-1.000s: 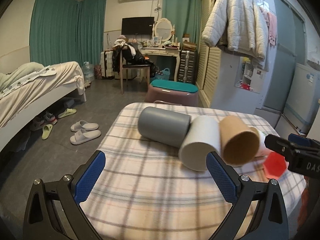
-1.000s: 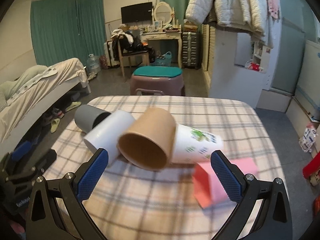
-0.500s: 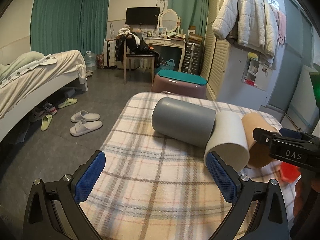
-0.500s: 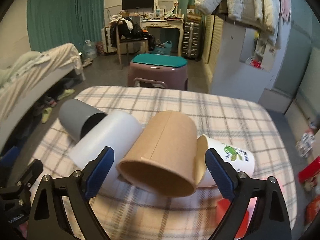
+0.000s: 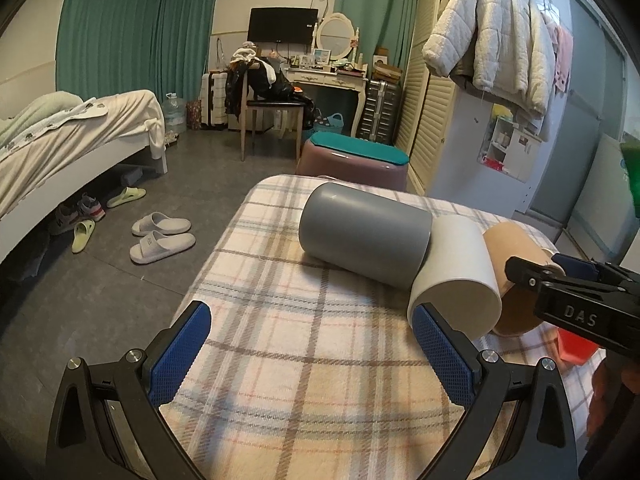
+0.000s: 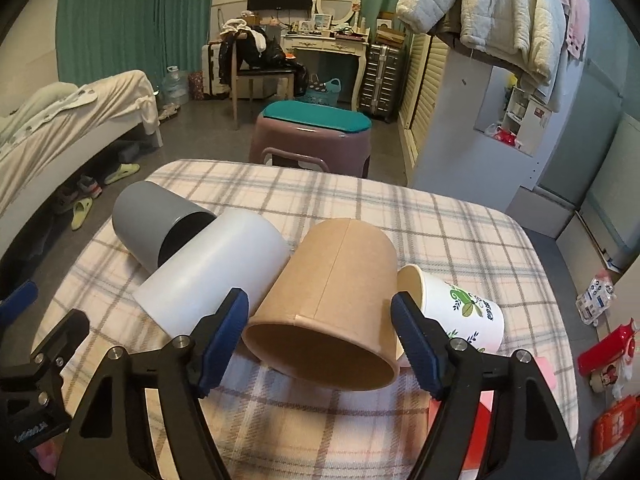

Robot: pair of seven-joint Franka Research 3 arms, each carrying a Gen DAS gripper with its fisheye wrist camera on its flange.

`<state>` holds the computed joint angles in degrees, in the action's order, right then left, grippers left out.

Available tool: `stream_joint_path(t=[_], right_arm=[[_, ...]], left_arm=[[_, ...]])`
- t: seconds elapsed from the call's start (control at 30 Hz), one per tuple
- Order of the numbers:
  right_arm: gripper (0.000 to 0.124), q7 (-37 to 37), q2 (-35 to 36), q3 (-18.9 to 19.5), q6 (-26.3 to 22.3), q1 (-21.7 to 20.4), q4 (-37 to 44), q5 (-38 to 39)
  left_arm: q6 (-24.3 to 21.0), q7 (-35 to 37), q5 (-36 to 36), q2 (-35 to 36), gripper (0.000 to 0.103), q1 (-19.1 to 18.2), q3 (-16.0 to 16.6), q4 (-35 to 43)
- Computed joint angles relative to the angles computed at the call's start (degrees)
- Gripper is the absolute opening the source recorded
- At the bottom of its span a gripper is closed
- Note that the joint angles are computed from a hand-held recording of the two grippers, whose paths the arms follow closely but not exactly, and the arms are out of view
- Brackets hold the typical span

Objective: Flip cup upside down
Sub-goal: 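Move the right gripper toward the brown kraft cup lying on its side, then close the right gripper on the brown kraft cup and lift it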

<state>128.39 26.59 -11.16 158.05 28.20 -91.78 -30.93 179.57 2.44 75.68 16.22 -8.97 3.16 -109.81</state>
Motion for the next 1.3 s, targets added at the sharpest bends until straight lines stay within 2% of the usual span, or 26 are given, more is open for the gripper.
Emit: stream_joint_path(t=[0.1,0.13,0.37,0.57,0.8,1.07,1.23,1.3], right_arm=[[0.084,0.1,1.7,-0.7,-5.3,1.4,2.8,-1.3],[0.084,0.9,1.8,-1.1,-5.5,1.8,2.8,-2.5],[0.081,3.9,-1.6,-0.6,-1.8,1.2,-1.8,-4.7],[0.081,7.7,-7.8,0.5,-0.3,1.3,-9.1,-9.9],[0.081,10.8,-13.9,4.8,0.7,-1.4,-17.6,-14.1],[0.081,10.9,-18.7,8.8,3.2,-4.9,-25.0,-14.8],[0.082,8.0,-19.1,10.1,5.2,-6.9,-26.0,-11.2],[0.086,5.1,-19.0,10.6,6.6,-7.8,-26.3,-7.6]], left_arm=[[0.5,-2.4,2.5,-0.3,0.103,-0.2,0.6,-0.1],[0.6,-2.9,3.0,-0.5,0.103,0.0,0.6,-0.2],[0.9,-8.9,8.6,-1.4,0.103,1.5,-0.2,-0.3],[0.1,-14.3,15.3,-3.0,0.103,3.4,-3.3,-0.9],[-0.7,-18.6,21.2,-5.9,0.103,6.0,-7.4,-2.9],[-2.0,-16.5,19.7,-7.6,0.103,6.4,-9.2,-4.6],[-2.9,-12.0,15.4,-7.9,0.103,5.6,-9.3,-5.0],[-3.5,-9.1,12.9,-8.0,0.103,5.2,-9.2,-5.2]])
